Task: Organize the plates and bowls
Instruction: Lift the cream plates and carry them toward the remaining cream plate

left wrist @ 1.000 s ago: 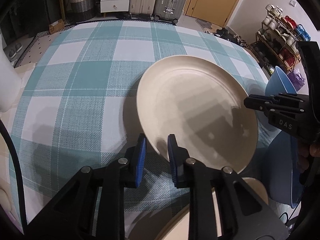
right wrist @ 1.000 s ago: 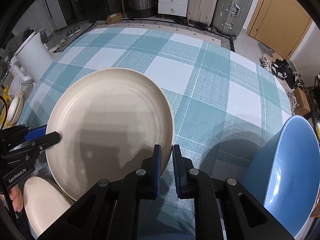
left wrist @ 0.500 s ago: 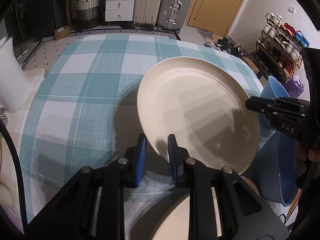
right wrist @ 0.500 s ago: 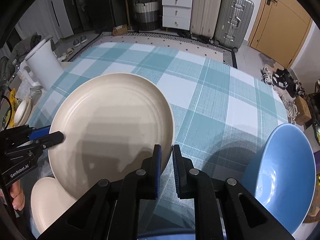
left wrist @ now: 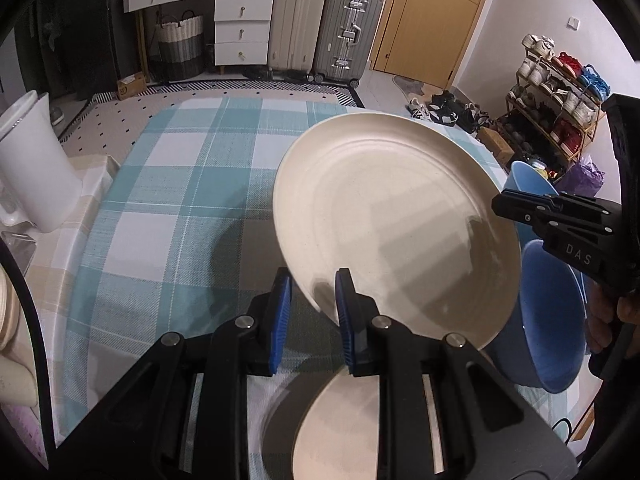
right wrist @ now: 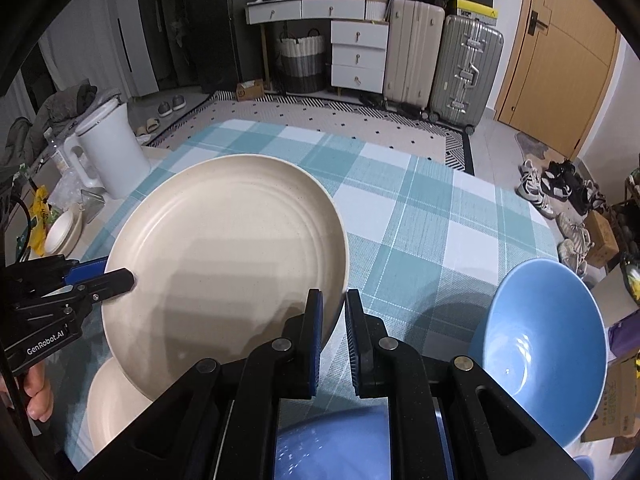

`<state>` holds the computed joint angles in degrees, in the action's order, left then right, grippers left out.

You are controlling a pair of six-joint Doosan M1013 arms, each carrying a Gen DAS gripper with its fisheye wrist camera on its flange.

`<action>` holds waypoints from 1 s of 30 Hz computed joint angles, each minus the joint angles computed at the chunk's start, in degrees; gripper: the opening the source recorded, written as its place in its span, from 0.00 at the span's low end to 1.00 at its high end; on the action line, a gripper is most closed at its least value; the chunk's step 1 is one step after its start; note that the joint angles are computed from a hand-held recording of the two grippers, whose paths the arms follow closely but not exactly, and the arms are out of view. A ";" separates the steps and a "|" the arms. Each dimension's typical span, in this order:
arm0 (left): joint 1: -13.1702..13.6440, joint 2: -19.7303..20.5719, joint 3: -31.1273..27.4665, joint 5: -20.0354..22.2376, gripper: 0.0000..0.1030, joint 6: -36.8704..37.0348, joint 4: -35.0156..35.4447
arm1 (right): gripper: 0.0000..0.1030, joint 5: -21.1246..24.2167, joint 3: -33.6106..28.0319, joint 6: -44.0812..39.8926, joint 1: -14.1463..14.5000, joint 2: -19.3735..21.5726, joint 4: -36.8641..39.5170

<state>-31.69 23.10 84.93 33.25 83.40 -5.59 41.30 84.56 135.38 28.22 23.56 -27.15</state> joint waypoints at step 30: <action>-1.83 -11.09 13.09 -6.46 0.18 -2.49 3.59 | 0.12 -1.56 6.75 16.24 7.44 -5.73 -13.61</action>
